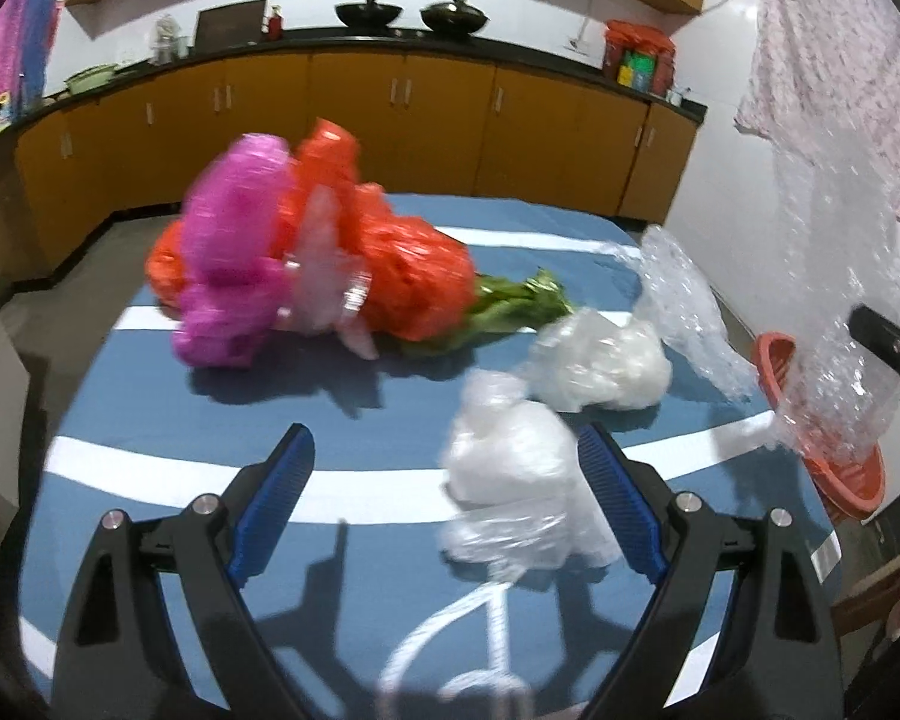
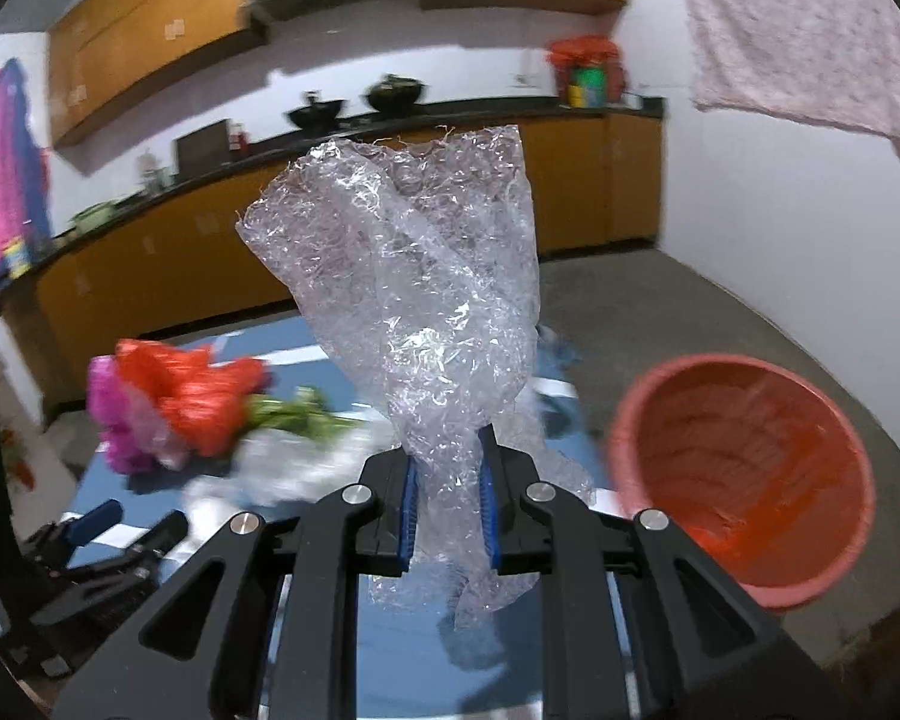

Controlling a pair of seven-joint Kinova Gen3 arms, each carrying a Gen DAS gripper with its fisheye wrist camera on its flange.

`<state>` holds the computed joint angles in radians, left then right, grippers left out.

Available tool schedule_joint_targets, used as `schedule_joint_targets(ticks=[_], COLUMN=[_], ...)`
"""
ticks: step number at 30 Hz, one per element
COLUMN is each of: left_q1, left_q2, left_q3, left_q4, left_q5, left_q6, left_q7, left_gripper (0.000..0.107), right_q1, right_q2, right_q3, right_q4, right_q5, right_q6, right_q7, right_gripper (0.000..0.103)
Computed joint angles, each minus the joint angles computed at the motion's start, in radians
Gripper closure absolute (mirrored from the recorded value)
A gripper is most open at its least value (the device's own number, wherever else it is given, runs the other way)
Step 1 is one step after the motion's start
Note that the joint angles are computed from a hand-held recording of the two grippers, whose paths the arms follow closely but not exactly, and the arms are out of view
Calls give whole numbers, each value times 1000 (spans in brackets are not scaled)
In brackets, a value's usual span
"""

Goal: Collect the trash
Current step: 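Grasp the white plastic bag with the left tool, then carry the bubble wrap and white bag over the basket and open both tools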

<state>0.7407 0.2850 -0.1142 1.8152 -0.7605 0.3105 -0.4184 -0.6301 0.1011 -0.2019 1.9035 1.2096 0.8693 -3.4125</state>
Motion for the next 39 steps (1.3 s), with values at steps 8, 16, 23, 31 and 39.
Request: schedule_joint_targets(ticks=[8, 16, 23, 31, 39], left_q1=[-70, -143, -116, -78, -61], left_q2=[114, 150, 120, 38, -5], left_q3=[101, 149, 110, 78, 113], left_q4=[-144, -178, -145, -95, -100], left_q5=[176, 361, 402, 357, 337], left_q6=[121, 121, 84, 31, -6], left_q7=[-205, -375, -427, -422, -449], left_gripper=[20, 49, 62, 63, 63], right_q1=[44, 60, 59, 53, 61], right_q2=[-30, -32, -48, -72, -109], right_q3=[8, 1, -8, -31, -49], right_q4=[60, 79, 94, 107, 143], right_q5=[-50, -65, -71, -72, -89], right_q6=[38, 36, 43, 87, 111], right_q7=[-39, -42, -48, -72, -109], right_gripper=[85, 85, 85, 85, 85])
